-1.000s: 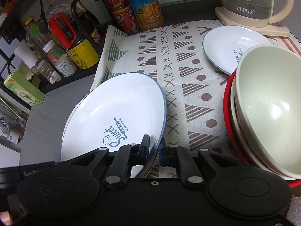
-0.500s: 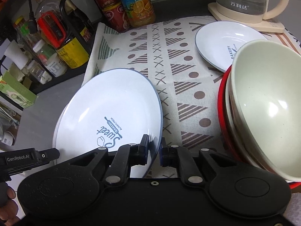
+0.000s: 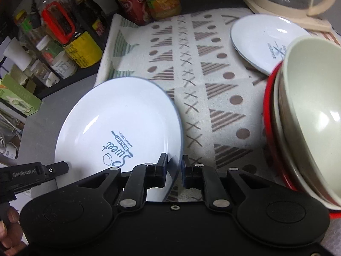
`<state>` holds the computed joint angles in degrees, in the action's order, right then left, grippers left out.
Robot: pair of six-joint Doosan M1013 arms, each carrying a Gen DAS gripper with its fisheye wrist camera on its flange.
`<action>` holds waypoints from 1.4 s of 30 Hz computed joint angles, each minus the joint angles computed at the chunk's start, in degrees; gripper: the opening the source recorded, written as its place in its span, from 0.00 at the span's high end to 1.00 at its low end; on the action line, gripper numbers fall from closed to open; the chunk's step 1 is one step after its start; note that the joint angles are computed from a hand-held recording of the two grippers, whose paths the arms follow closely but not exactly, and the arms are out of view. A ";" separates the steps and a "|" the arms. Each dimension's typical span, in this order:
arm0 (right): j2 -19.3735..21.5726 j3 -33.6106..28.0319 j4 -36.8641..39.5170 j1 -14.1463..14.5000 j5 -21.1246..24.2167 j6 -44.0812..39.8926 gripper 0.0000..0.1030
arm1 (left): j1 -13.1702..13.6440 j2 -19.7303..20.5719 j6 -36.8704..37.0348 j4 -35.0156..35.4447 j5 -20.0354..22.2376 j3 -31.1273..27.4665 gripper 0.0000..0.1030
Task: Organize plates and bowls
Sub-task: 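Lower the 'Sweet' plate onto the flower-print plate and open both grippers, then move both grippers to the white 'BAKERY' plate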
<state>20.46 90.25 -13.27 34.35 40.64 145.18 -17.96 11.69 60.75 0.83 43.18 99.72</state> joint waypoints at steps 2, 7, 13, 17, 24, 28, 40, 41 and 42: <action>-0.06 -0.12 0.36 -0.05 0.10 -0.72 0.86 | -0.07 -0.01 -0.98 1.18 -0.03 -0.11 0.90; -0.72 0.53 -0.34 -0.13 -0.66 0.08 0.86 | -0.38 0.41 -0.77 2.14 1.72 -0.98 0.90; -1.99 1.04 -1.11 -0.08 -3.46 -1.18 0.73 | -1.46 0.00 -3.96 5.79 2.76 -1.85 0.79; -3.17 1.66 -2.37 -0.20 -5.45 -0.80 0.64 | -2.05 -0.37 -5.67 7.41 2.61 -2.52 0.46; -6.13 3.79 -9.61 0.08 -8.93 4.66 0.33 | -4.06 -1.02 -9.33 12.05 2.98 -3.61 0.18; -8.49 6.75 -14.74 0.19 -12.22 9.73 0.20 | -4.95 -1.58 -9.36 11.11 3.70 -4.11 0.16; -14.72 11.64 -24.30 0.34 -11.96 19.21 0.01 | -9.47 -4.97 -11.65 12.73 1.27 -2.35 0.00; -15.19 11.91 -24.30 0.32 -11.78 19.43 0.00 | -9.79 -5.20 -11.87 12.74 1.32 -2.25 0.00; -15.64 12.16 -24.23 0.32 -11.52 19.44 0.00 | -10.10 -5.45 -12.07 12.64 1.37 -2.12 0.00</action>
<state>4.82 102.41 -37.50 34.67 29.12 164.63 -28.05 6.25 48.69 13.46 44.55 97.60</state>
